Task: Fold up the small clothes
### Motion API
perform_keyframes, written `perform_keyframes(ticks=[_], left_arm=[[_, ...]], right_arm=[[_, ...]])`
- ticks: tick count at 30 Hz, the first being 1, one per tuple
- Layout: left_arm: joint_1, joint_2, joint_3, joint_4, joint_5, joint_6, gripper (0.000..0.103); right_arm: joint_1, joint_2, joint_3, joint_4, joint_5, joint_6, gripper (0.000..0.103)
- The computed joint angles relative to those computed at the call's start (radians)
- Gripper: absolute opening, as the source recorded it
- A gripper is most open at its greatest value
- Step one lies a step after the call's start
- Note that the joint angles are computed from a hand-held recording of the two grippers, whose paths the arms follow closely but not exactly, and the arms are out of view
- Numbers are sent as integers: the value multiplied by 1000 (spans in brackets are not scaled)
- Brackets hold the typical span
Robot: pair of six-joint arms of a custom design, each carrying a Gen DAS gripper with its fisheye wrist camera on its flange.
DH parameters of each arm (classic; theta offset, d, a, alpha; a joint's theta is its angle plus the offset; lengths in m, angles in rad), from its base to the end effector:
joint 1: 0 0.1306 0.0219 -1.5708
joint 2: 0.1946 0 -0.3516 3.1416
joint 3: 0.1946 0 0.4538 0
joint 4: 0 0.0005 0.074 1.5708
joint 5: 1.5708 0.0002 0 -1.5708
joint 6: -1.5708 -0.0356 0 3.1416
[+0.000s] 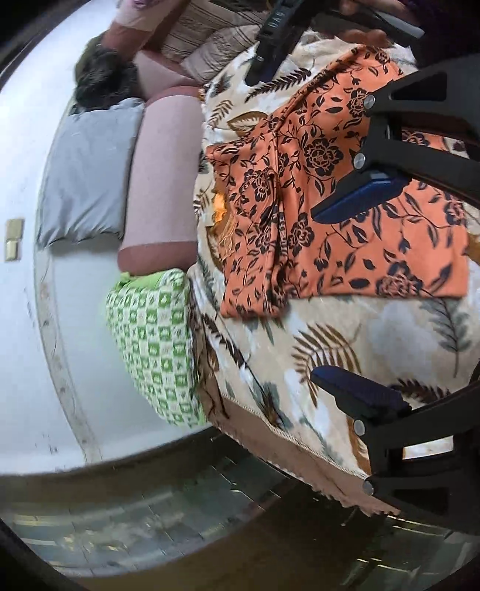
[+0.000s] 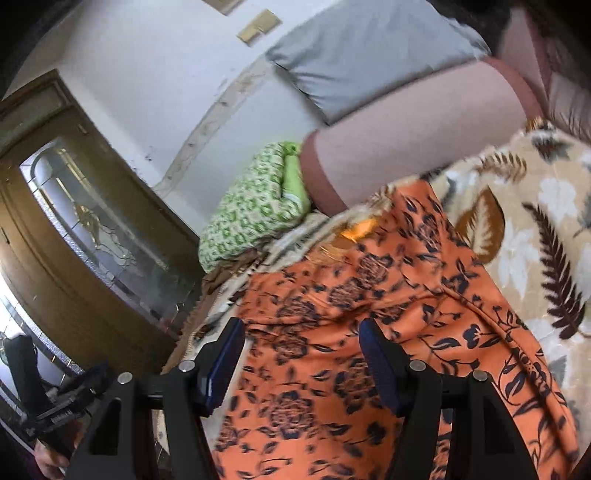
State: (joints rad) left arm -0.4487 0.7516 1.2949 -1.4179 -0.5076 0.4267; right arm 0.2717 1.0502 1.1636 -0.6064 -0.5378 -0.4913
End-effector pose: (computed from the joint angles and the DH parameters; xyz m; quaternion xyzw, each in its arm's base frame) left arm 0.2524 -0.1029 0.5696 -0.0756 0.9108 0.0738 0.3991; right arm 0.4309 0.1384 0.4654 -0.0448 0.8374 0.3958 0.3743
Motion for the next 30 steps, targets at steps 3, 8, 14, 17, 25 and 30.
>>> perform_keyframes(ticks=[3,8,14,17,25,30], left_arm=[[10,-56,-37,14,6,2,82],[72,-92,-108,40,77,12,82],[154,-71,-159,79,116,-9,82],[186,-67,-182,116,131,-25,82],[240,-25,-211,184,149,-62,82],[263,60,-169,256,164,-29,82]], right_arm=[[37,-40,20,-30,37,44,68],[101,-54,11,-74,85,116,69],[133,32,32,-93,89,138,69],[140,82,59,-88,81,130,69],[154,126,82,-78,75,115,69],[136,143,91,-85,68,124,69]])
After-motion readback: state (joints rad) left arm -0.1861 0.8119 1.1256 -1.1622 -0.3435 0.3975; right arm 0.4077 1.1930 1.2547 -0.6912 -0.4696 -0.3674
